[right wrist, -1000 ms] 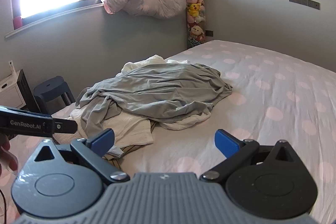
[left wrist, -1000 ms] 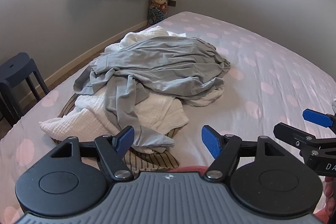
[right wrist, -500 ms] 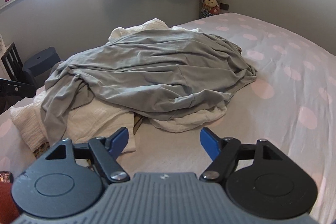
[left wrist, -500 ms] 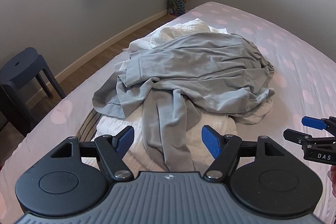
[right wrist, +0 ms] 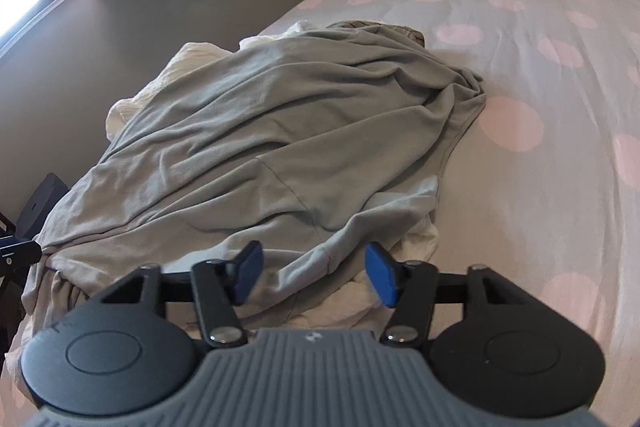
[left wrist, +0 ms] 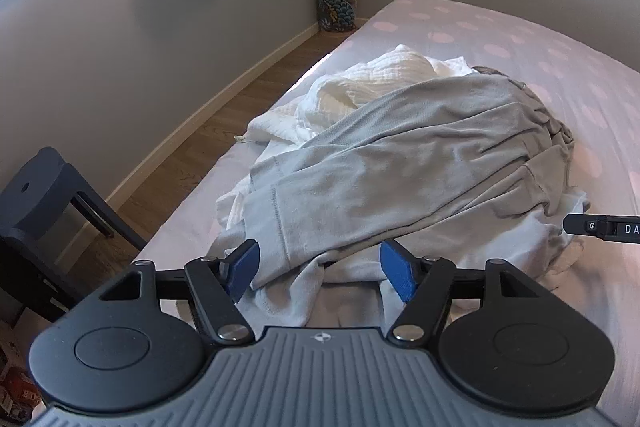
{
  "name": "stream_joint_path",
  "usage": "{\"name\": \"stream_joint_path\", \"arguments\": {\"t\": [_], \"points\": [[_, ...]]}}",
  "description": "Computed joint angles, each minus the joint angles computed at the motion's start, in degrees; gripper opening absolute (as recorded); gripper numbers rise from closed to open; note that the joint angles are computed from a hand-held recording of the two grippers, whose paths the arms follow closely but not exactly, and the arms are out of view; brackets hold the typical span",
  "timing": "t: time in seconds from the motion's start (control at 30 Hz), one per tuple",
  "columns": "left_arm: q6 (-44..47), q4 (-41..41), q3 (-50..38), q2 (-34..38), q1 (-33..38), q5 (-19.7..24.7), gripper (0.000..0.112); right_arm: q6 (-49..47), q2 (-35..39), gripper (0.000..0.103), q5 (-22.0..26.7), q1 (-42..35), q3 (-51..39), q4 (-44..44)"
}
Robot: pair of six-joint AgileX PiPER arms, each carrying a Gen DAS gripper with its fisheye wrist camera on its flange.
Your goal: Fold clothes
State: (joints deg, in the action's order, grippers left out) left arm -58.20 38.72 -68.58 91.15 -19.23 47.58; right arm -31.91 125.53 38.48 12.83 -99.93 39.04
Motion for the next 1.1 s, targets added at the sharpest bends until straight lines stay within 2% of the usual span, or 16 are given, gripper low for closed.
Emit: {"name": "stream_joint_path", "arguments": {"t": [0.03,0.07,0.1,0.13,0.27,0.4,0.57,0.8,0.93,1.1], "points": [[1.23,-1.18,-0.35,0.7,0.87,-0.73,0.066,1.08,0.76,0.042,0.46,0.07,-0.89,-0.68],[2.04,-2.19,-0.89,1.67,1.61,-1.02,0.066,1.5,1.24,0.023,0.77,0.03,-1.31,-0.8],[1.93,-2.6,-1.15,2.26,1.93,-0.91,0.066,1.94,1.72,0.009,1.1,-0.02,-1.75,-0.93],[1.09,-2.58,-1.02,2.4,1.94,-0.89,0.066,1.7,1.48,0.008,0.57,-0.05,-1.18,-0.92],[-0.74,-2.49,0.41,0.78,0.48,-0.58,0.066,-3.15,-3.89,0.007,-6.13,-0.44,6.28,-1.22],[-0.3,-2.42,-0.48,-0.74,-2.56,2.93,0.066,-7.39,-10.3,0.006,-11.75,-3.11,13.09,-0.77],[-1.0,-2.05,-2.74,-3.2,-7.47,6.76,0.066,-18.56,-18.67,0.005,-14.15,-10.72,21.43,7.16],[-0.65,-1.3,-10.85,-1.73,-17.16,12.92,0.066,-37.82,-29.15,0.005,-9.76,-26.28,31.22,19.9],[1.38,-2.32,-18.3,2.09,-22.85,15.51,0.066,-42.26,-31.84,0.005,-6.07,-37.29,33.95,22.71],[4.31,-5.2,-29.85,9.38,-29.03,17.17,0.066,-46.02,-31.39,0.005,0.19,-52.44,34.57,23.06]]}}
